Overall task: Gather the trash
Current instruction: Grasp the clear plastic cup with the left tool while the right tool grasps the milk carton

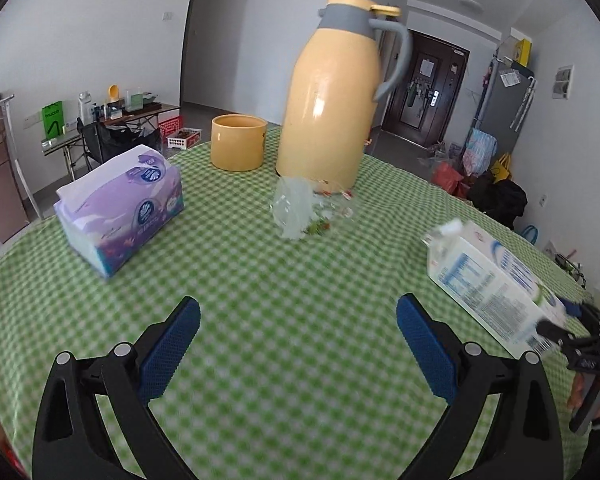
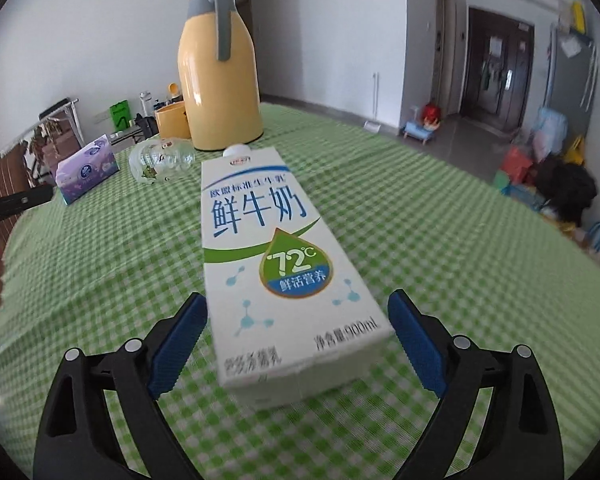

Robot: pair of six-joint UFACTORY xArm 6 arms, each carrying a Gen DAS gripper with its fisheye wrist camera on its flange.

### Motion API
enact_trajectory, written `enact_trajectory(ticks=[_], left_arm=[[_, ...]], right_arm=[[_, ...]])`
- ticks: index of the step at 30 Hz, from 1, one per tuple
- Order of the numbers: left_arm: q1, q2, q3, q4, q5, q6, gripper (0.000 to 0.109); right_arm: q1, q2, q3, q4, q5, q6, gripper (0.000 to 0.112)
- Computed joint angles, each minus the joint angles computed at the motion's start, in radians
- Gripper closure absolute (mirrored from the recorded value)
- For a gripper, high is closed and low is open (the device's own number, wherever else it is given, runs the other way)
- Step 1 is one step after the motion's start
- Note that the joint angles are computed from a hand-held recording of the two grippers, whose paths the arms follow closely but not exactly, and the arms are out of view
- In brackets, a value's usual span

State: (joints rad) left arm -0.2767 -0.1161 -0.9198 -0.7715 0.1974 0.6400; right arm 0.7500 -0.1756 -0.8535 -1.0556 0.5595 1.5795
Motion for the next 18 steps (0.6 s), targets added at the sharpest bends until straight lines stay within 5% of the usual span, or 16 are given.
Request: enact_trajectory(ticks=[4, 8, 11, 13, 15, 17, 18], left_arm=[[0.032, 0.198, -0.205, 0.027, 0.087, -0.066, 0.013], [0.032, 0.369, -0.395, -0.014, 0.166, -0.075, 0.014], [0.013, 0.493, -0.507, 0.208, 0.086, -0.252, 0.019], [0.014, 0.564, -0.601, 0.23, 0.115, -0.293, 0.023], [0.013, 0.59, -0.646, 0.089, 0.139, -0.195, 0.044], [0.013, 0.595, -0.668, -0.023, 0.181, -0.113, 0.098], [0.013, 0.601, -0.683, -0.023, 0.21, -0.105, 0.103]], right_arm=[[-0.047, 0.0, 0.031, -0.133, -0.106, 0.206, 0.028], [-0.002, -0.032, 0.03, -0.112, 0.029, 0.235, 0.033], [0.034, -0.067, 0.032, -0.113, 0.137, 0.259, 0.033], [0.043, -0.078, 0.037, -0.106, 0.177, 0.268, 0.033], [0.035, -0.085, 0.049, -0.113, 0.17, 0.292, 0.034], [0.028, -0.097, 0.068, -0.121, 0.15, 0.315, 0.034], [0.028, -0.106, 0.077, -0.131, 0.146, 0.332, 0.034]])
